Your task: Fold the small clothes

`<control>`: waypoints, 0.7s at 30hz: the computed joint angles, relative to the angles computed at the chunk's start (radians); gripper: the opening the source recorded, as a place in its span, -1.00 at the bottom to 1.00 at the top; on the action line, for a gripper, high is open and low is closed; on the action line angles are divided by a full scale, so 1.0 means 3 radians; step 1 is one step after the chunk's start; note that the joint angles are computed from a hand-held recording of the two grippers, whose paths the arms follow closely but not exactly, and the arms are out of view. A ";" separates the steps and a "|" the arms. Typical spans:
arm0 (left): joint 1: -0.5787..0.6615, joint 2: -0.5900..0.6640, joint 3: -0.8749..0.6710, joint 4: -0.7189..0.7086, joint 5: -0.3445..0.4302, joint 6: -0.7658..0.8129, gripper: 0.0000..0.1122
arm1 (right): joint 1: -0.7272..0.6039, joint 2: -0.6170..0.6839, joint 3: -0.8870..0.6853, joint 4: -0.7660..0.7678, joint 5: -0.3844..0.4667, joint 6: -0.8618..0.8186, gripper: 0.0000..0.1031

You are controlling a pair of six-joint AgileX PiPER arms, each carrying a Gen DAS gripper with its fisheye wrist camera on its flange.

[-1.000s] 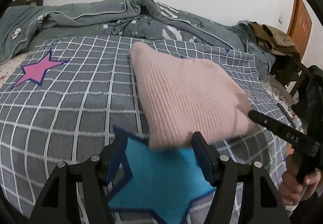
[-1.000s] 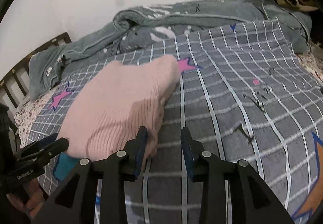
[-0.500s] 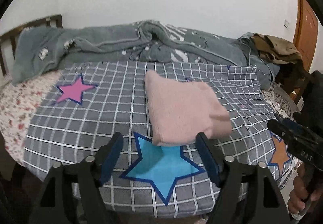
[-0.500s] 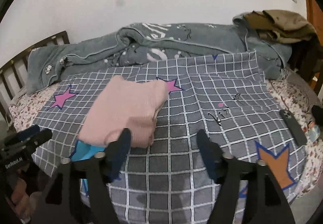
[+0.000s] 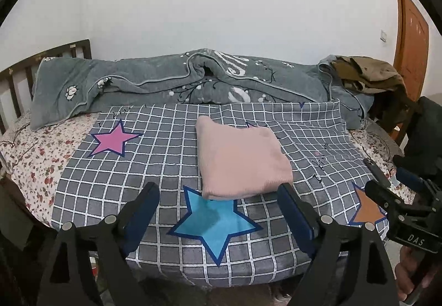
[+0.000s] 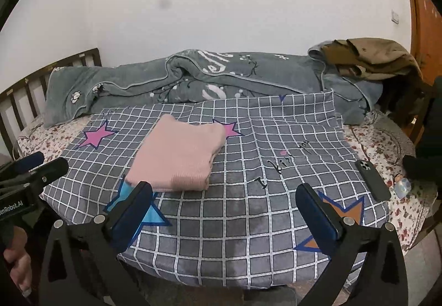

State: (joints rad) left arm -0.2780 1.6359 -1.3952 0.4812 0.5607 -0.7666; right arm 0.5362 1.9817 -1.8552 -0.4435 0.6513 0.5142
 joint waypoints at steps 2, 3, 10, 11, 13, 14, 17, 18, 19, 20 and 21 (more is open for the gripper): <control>-0.0007 -0.0008 0.0013 0.0002 -0.0005 -0.0006 0.54 | 0.0000 -0.0042 0.0069 -0.0012 -0.0022 0.0016 0.97; -0.0014 -0.0006 0.0016 0.0002 -0.0011 -0.0005 0.54 | -0.0004 -0.0058 0.0100 -0.0020 -0.0034 0.0029 0.97; -0.0070 0.0009 0.0011 0.0037 0.0001 -0.0052 0.54 | -0.0013 -0.0119 0.0221 -0.0035 -0.0063 0.0093 0.97; -0.0081 0.0012 0.0010 0.0079 0.0010 -0.0099 0.54 | -0.0020 -0.0126 0.0227 -0.0029 -0.0067 0.0090 0.97; -0.0068 0.0013 0.0009 0.0044 0.0004 -0.0064 0.54 | -0.0026 -0.0144 0.0256 -0.0033 -0.0081 0.0103 0.97; -0.0072 0.0012 0.0008 0.0050 0.0007 -0.0077 0.54 | -0.0028 -0.0151 0.0266 -0.0042 -0.0084 0.0120 0.97; -0.0053 0.0008 0.0022 0.0015 -0.0012 -0.0069 0.54 | -0.0042 -0.0161 0.0271 -0.0019 -0.0083 0.0123 0.97; -0.0053 0.0006 0.0025 0.0015 -0.0016 -0.0075 0.54 | -0.0038 -0.0163 0.0270 -0.0019 -0.0082 0.0135 0.97; -0.0054 0.0006 0.0025 0.0019 -0.0012 -0.0073 0.54 | -0.0036 -0.0170 0.0279 -0.0021 -0.0092 0.0147 0.97; -0.0052 0.0007 0.0023 0.0017 -0.0009 -0.0066 0.54 | -0.0035 -0.0172 0.0280 -0.0027 -0.0091 0.0152 0.97; -0.0053 0.0000 0.0029 0.0031 -0.0004 -0.0077 0.54 | -0.0039 -0.0172 0.0282 -0.0023 -0.0093 0.0144 0.97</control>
